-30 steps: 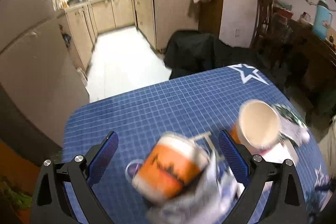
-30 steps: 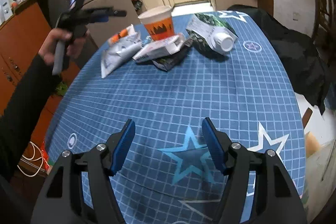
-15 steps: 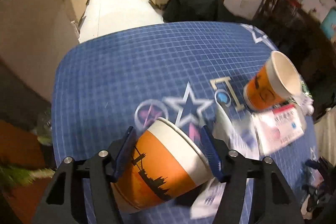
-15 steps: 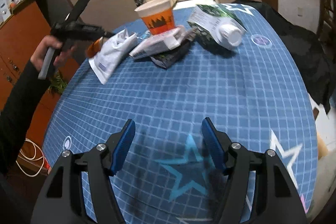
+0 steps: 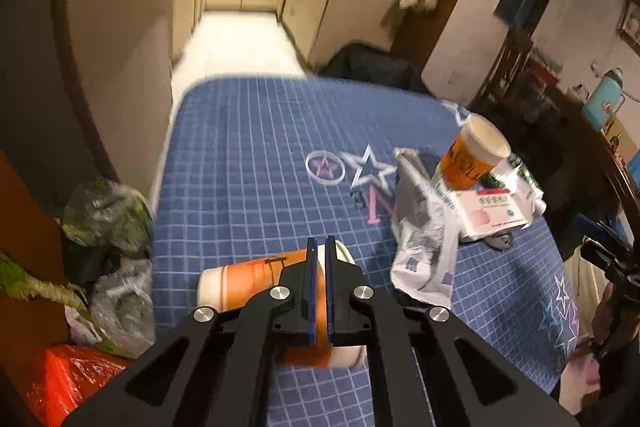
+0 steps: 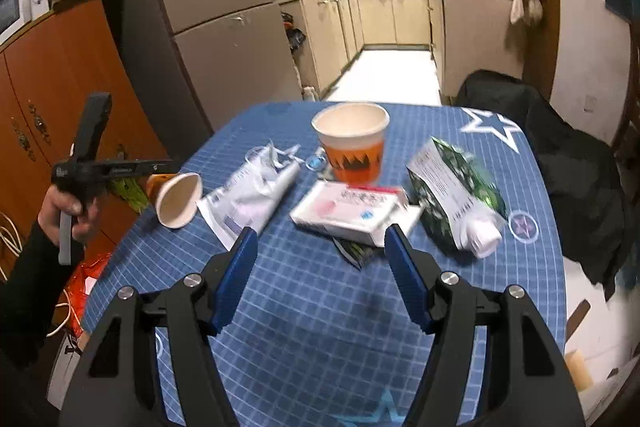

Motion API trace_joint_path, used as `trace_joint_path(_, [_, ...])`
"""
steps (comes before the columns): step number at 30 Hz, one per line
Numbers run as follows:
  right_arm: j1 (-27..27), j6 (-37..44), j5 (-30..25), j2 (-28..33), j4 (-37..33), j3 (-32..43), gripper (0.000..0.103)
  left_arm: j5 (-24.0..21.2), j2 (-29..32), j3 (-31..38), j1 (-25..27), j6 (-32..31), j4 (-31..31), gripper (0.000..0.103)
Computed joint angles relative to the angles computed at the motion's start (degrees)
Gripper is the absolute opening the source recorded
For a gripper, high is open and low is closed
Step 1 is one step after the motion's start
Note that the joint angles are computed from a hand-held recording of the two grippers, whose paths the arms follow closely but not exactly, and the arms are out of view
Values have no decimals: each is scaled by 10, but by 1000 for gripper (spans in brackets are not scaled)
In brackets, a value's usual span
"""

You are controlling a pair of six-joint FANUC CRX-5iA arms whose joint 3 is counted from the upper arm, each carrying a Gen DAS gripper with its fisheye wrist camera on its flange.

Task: Collect trash
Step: 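Grasp the fallen orange paper cup by its rim with the left tool, then grasp the upright orange paper cup by its rim with the right tool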

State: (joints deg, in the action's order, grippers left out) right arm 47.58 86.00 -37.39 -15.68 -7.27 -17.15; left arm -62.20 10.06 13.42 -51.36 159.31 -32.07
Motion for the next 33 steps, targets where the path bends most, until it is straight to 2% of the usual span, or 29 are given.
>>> trace_joint_path(1, [3,-1,1,-1,1,-1,63,-23,7,19,-20,9,-34,5])
trace_joint_path(2, [3,-1,1,0,0,-1,64,-68,18,47,-52,18,-79,11])
trace_joint_path(3, [4,-3,1,-1,1,-2,65,-95,28,65,-70,21,-104,35])
trace_joint_path(4, [4,-3,3,-2,-2,-3,68,-137,46,94,-96,25,-139,53])
trace_joint_path(5, [3,-1,4,-3,-6,-5,68,-179,69,125,-124,25,-178,82])
trace_joint_path(6, [-1,4,2,-1,-15,-4,68,-213,93,153,-144,13,-209,86])
trace_joint_path(8, [-6,7,-1,1,-27,-1,68,-257,135,203,-160,-41,-229,86])
trace_joint_path(10, [-8,2,-2,4,-28,-1,68,-335,205,284,-165,-109,-250,86])
trace_joint_path(12, [-3,-6,4,1,-18,-7,68,-369,238,318,-151,-125,-235,82])
trace_joint_path(13, [0,-10,8,0,-10,-10,68,-382,247,324,-144,-121,-227,68])
trace_joint_path(14, [1,-10,12,1,-2,-9,68,-394,253,327,-135,-111,-216,58])
trace_joint_path(15, [2,-10,14,3,4,-7,68,-397,250,318,-122,-83,-193,43])
trace_joint_path(16, [3,-10,18,7,10,-4,68,-389,242,303,-121,-64,-191,39])
trace_joint_path(20, [-6,-4,34,49,18,43,68,-411,240,302,-148,-28,-249,18])
trace_joint_path(22, [-20,26,18,88,-7,93,68,-415,237,300,-157,-14,-267,6])
trace_joint_path(25, [-32,22,-35,167,-4,182,54,-386,210,270,-162,34,-268,4])
trace_joint_path(26, [-33,10,-52,191,10,206,45,-389,210,269,-164,36,-270,4])
trace_joint_path(27, [-34,-6,-72,219,25,233,41,-384,206,263,-165,37,-270,4])
trace_joint_path(29, [-45,-4,-126,265,9,289,35,-379,197,250,-169,47,-271,4])
trace_joint_path(31, [-52,-10,-140,289,8,314,35,-370,188,236,-173,57,-270,4])
trace_joint_path(33, [-69,-11,-181,312,-31,352,32,-371,184,229,-179,70,-271,4])
